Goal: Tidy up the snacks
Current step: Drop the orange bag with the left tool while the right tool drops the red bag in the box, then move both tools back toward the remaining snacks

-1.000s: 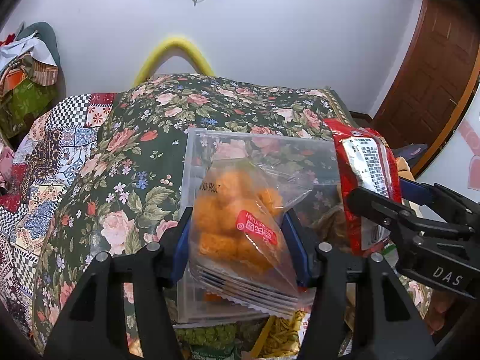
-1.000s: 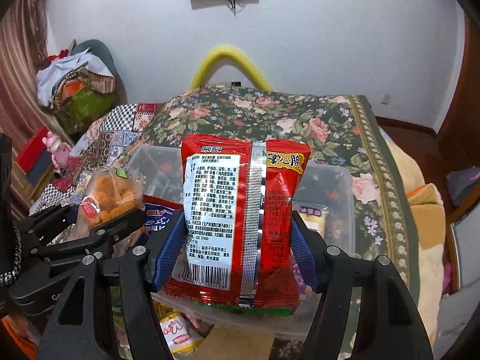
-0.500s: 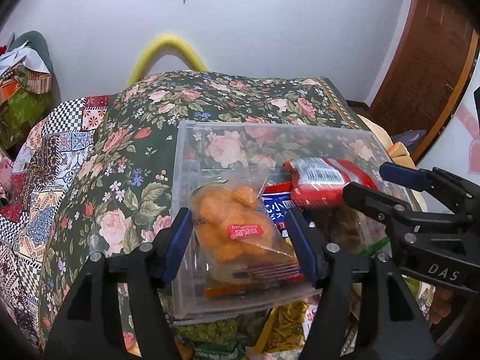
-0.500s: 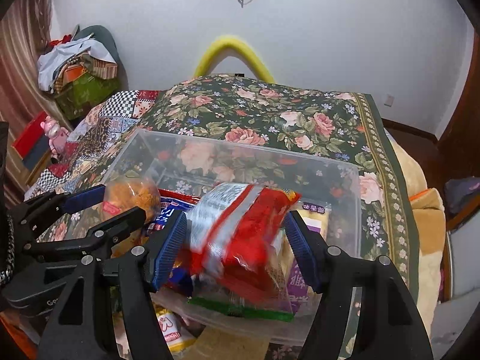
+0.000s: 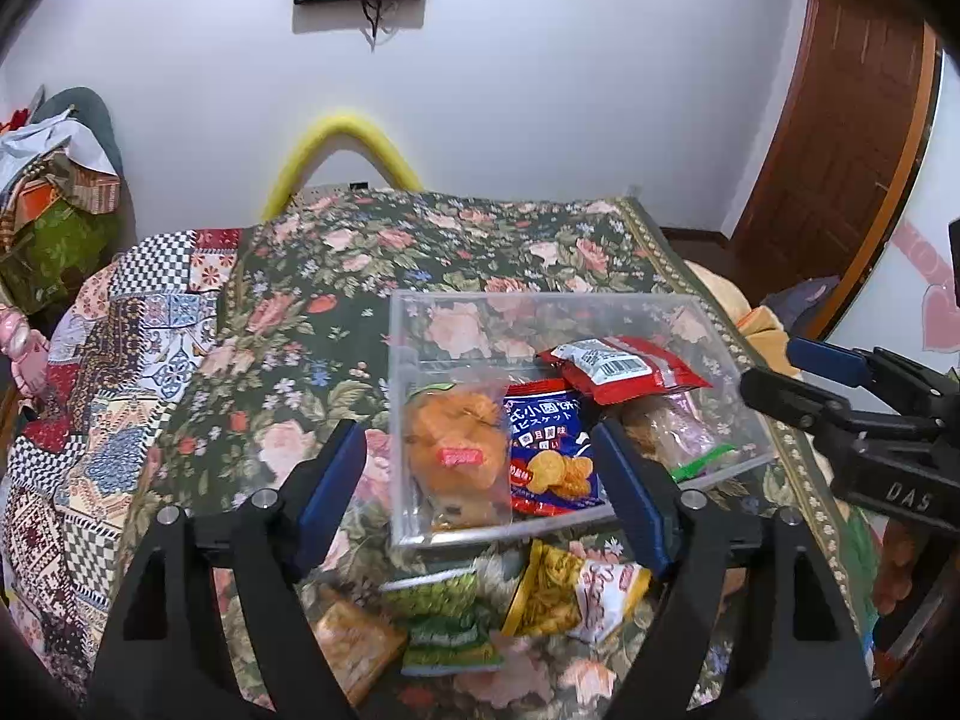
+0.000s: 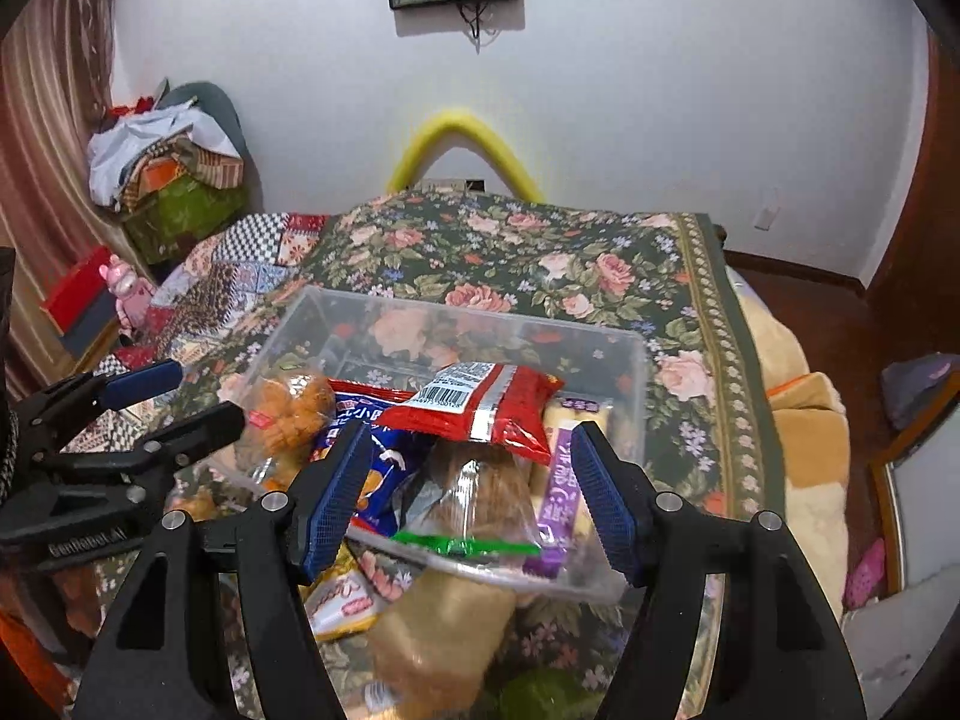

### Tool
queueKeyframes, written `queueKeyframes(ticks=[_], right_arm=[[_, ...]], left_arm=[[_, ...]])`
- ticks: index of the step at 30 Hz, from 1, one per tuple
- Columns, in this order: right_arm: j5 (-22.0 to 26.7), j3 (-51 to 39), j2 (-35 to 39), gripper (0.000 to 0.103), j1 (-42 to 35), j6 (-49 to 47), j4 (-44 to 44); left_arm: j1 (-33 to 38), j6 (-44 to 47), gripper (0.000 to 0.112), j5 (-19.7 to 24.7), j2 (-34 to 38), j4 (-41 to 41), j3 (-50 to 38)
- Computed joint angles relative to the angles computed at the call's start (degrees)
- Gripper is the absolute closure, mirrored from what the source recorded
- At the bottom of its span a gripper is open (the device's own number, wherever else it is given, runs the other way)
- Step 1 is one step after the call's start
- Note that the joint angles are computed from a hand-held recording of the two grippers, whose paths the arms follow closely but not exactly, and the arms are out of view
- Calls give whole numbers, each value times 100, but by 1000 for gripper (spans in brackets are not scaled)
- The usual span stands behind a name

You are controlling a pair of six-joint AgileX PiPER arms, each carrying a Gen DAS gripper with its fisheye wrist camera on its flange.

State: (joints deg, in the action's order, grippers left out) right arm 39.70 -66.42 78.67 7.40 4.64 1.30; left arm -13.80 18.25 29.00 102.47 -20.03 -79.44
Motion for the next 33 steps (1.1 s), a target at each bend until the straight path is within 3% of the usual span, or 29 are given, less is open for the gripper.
queueKeyframes(ticks=[7, 13, 22, 28, 33], right_arm=[[19, 454, -677, 34, -133, 12, -45], [95, 942, -1161, 34, -253, -101, -13], [76, 1962, -1616, 32, -515, -93, -138], [50, 2453, -1555, 32, -1072, -803, 770], [-166, 2724, -1386, 32, -1066, -922, 994]], left_arm=[[358, 472, 29, -17, -750, -265, 723], [766, 768, 29, 14, -930, -289, 1227], [1161, 1247, 29, -295, -649, -440, 1956], [1134, 1372, 29, -501, -217, -376, 2046], [1048, 1231, 29, -601, 266, -277, 1877]])
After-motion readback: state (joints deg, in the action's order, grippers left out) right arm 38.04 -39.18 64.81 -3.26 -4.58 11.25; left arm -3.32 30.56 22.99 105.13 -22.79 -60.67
